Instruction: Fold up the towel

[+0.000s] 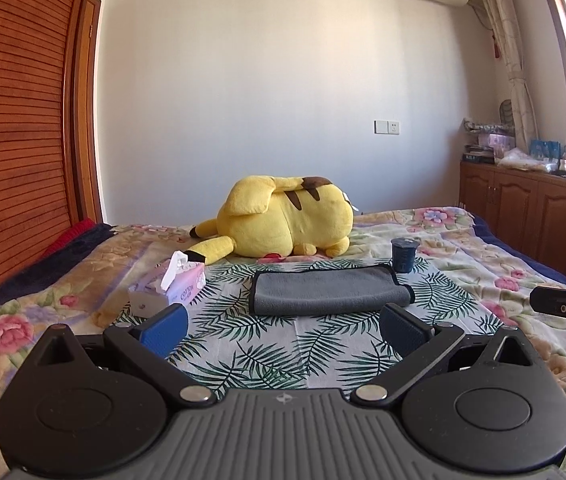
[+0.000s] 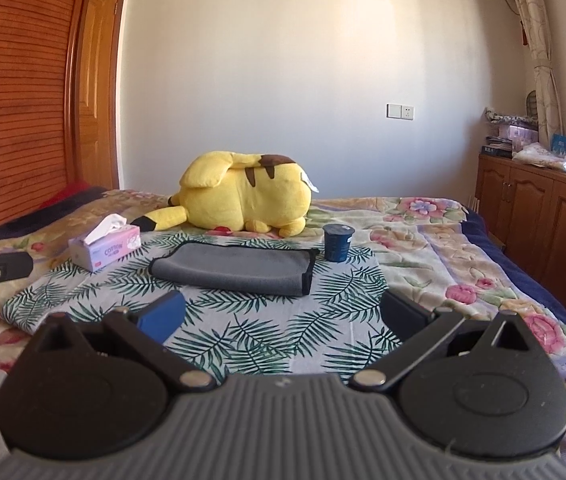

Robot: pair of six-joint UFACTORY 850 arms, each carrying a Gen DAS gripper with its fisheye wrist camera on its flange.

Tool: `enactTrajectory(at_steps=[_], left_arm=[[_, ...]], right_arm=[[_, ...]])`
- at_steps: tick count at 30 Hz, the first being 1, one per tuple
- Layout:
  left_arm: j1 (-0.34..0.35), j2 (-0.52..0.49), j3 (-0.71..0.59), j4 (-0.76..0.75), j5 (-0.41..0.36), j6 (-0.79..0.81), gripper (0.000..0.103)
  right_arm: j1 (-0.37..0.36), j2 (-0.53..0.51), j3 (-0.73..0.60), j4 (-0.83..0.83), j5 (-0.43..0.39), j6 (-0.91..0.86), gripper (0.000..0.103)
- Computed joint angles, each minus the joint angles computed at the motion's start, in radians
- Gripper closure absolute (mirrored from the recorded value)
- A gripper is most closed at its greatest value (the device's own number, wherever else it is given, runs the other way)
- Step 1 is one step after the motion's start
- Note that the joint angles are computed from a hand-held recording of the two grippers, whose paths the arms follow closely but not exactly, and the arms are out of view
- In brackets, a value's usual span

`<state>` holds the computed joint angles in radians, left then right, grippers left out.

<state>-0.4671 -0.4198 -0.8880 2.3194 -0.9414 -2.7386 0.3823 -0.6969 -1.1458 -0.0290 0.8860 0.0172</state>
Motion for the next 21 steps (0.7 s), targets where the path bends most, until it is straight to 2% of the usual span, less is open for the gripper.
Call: enactTrajectory(at_steps=[21], left_arm=[[0.000, -0.004, -0.001, 0.002, 0.003, 0.005, 0.016]], right_arm=[[0.001, -0.004, 0.002, 0.015, 0.018, 0.002, 0.000]])
